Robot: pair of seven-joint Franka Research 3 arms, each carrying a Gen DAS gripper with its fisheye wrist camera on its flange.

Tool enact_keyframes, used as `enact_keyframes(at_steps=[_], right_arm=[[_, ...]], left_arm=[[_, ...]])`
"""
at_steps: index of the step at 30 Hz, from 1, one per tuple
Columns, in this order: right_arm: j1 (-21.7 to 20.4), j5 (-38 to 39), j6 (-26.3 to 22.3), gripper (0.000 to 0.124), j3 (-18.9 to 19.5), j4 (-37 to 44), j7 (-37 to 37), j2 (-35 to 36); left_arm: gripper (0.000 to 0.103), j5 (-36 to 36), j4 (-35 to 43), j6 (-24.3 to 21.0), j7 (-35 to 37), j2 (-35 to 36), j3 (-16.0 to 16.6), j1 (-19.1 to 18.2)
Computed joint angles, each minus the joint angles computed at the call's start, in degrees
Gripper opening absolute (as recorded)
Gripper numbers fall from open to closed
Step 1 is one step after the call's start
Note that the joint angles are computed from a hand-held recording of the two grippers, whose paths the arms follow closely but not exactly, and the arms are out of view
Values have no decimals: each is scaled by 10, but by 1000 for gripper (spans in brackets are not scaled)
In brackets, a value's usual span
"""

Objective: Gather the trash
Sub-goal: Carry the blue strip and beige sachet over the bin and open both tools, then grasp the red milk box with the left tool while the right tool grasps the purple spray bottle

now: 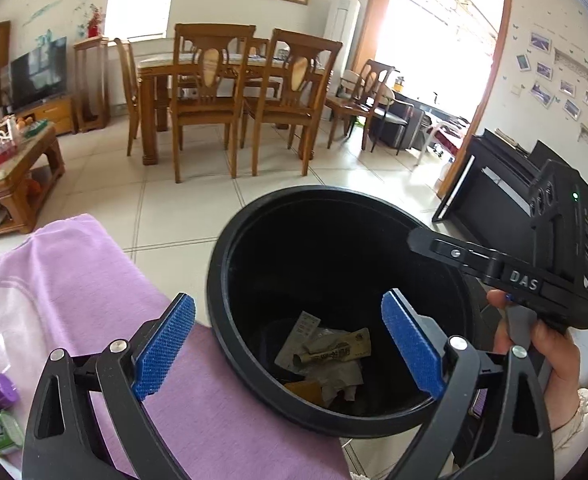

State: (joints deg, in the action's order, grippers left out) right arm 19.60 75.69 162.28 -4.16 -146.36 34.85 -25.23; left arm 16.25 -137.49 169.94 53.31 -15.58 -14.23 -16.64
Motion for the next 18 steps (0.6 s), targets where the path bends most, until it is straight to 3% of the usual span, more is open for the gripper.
enact_keyframes(at_steps=[8,14,18], right_arm=[[32,-52,15,81,35,-17,65,-39],[92,-95,23,82,64,7,109,-18],[133,-128,27,85,89,42,139,17]], left_arm=[[97,5,-73,-10,-2,-107,17,16],[97,-7,-159,-43,7,-236,60,43],[97,-16,-217,-78,35,-331,108,75]])
